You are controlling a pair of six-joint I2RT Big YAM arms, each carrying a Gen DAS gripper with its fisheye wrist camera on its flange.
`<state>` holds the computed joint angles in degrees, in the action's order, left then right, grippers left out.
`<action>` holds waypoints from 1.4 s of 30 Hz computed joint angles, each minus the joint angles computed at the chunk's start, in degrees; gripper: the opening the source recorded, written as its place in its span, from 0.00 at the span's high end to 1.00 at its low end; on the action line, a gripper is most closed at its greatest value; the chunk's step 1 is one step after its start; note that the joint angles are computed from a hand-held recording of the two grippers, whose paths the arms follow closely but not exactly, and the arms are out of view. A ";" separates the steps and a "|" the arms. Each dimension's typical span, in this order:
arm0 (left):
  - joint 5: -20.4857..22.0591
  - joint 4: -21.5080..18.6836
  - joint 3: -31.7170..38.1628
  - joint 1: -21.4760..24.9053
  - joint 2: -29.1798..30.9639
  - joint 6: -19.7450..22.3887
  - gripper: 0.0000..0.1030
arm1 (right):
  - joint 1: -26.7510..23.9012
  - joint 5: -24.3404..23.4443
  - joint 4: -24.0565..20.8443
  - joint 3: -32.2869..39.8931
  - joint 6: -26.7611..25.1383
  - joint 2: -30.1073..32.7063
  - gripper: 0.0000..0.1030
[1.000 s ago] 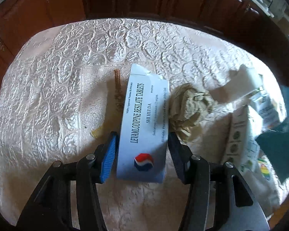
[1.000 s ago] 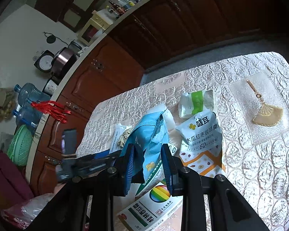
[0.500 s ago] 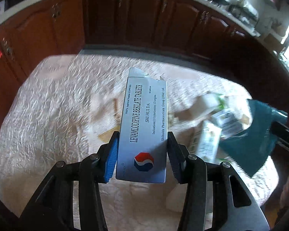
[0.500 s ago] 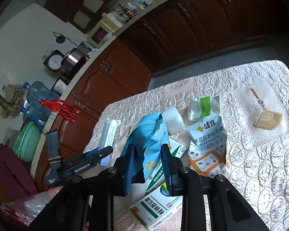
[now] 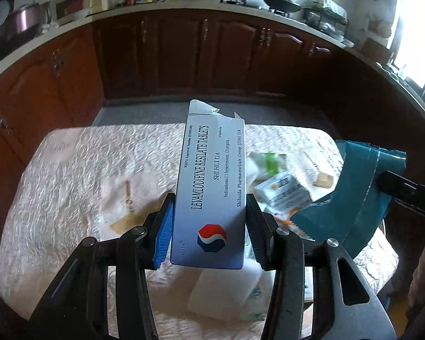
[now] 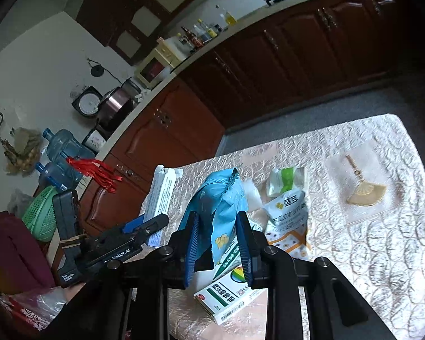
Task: Collect trash
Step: 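Carry box and blue packet to the bucket and release both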
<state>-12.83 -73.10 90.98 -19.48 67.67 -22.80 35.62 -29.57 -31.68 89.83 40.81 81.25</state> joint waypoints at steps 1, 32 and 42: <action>-0.52 -0.15 0.70 -0.85 0.46 0.01 0.56 | -0.20 0.08 -0.11 -0.24 -0.10 -0.32 0.76; -0.70 -0.69 14.54 -14.90 14.14 0.83 0.56 | -8.47 6.80 -8.43 -8.70 -5.57 -9.09 0.76; 1.64 -1.31 22.50 -19.40 21.48 1.56 0.56 | -13.81 9.60 -12.36 -12.98 -8.21 -12.51 0.76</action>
